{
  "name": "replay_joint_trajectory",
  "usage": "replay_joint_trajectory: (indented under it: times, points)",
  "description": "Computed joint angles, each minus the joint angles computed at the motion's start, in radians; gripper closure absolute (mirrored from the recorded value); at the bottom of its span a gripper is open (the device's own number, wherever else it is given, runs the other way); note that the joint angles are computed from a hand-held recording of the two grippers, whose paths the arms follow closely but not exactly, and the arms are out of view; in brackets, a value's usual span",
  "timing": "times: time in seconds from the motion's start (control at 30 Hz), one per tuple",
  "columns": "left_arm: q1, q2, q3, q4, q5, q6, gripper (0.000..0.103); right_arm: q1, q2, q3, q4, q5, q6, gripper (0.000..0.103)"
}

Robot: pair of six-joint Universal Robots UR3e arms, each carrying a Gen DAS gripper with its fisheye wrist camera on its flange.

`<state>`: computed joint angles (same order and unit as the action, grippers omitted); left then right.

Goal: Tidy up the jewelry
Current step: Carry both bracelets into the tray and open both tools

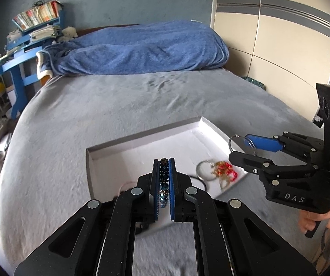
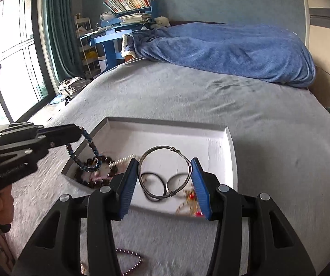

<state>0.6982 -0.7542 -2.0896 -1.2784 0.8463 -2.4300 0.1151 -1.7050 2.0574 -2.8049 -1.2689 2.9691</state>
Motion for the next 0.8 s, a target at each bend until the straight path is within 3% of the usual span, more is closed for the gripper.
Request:
replay_joint_trajectory:
  times: [0.2, 0.37, 0.8]
  points:
    - [-0.192, -0.254, -0.004, 0.358, 0.118, -0.186, 0.096, 0.007, 0.151, -0.126, -0.018, -0.002, -0.016, 0.056]
    - [-0.29, -0.43, 0.026, 0.533, 0.195, -0.271, 0.096, 0.014, 0.263, -0.222, -0.032, -0.008, -0.015, 0.056]
    - [-0.371, -0.641, 0.07, 0.692, 0.298, -0.344, 0.096, 0.014, 0.425, -0.356, 0.002, -0.042, -0.022, 0.056]
